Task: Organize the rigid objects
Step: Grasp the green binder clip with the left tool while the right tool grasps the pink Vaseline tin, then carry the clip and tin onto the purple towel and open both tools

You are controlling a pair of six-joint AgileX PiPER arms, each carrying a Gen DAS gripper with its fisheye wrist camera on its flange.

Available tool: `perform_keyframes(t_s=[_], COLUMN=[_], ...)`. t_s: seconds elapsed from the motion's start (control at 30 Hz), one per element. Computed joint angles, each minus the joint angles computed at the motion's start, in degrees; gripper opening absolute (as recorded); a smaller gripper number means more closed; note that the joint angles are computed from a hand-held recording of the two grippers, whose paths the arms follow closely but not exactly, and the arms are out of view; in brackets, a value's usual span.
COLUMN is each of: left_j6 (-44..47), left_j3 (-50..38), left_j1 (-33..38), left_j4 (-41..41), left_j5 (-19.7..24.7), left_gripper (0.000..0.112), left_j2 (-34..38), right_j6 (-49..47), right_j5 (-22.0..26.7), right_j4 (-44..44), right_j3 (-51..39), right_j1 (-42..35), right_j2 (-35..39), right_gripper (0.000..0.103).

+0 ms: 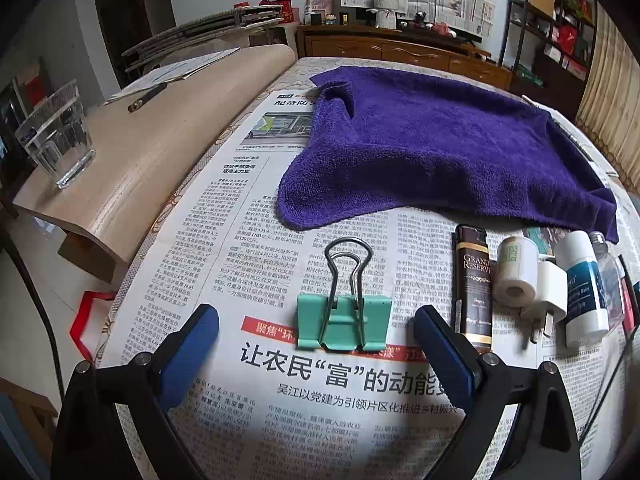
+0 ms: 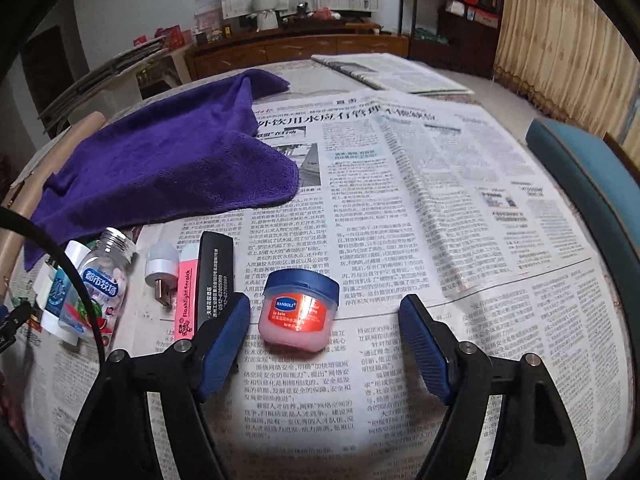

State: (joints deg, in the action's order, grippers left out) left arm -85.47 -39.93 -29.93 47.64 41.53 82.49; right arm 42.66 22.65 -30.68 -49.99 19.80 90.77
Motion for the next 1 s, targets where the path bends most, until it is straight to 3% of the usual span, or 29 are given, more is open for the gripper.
perform_keyframes(t_s=[0.07,0.27,0.4,0.47,0.5,0.73,1.0], left_j6=[-1.1,-2.0,-1.1,-0.4,0.3,5.0,4.3], left_j3=[0.8,1.8,2.3,2.2,2.1,5.0,2.6], left_j1=[0.8,1.1,-0.2,-0.6,-0.7,3.9,-0.7], left_j4=[0.7,0.9,1.3,1.2,0.7,-3.3,-1.9], left_j5=[-1.4,-2.7,-3.0,-3.0,-3.0,-9.4,-3.2], left_gripper=[0.099,0.093,0.068,0.043,0.039,0.039,0.039], left_j2=[-0.4,-1.2,-2.4,-2.9,-3.2,-7.1,-8.2], right_j6=[3.7,1.6,-1.5,-1.0,-2.6,-19.1,-22.5], right_j5=[1.0,0.2,-0.5,-0.8,-1.1,-3.9,-2.0], right_j4=[-3.7,-1.7,0.1,-0.5,0.7,16.8,20.0], right_j3=[-0.4,0.1,0.9,0.8,0.6,1.6,2.1], right_j1=[1.1,0.5,-0.6,-0.8,-1.1,-4.3,-5.3], right_j2=[0.5,0.0,-1.0,-0.9,-0.8,-2.2,-5.6], right_gripper=[0.073,0.071,0.062,0.043,0.041,0.038,0.037])
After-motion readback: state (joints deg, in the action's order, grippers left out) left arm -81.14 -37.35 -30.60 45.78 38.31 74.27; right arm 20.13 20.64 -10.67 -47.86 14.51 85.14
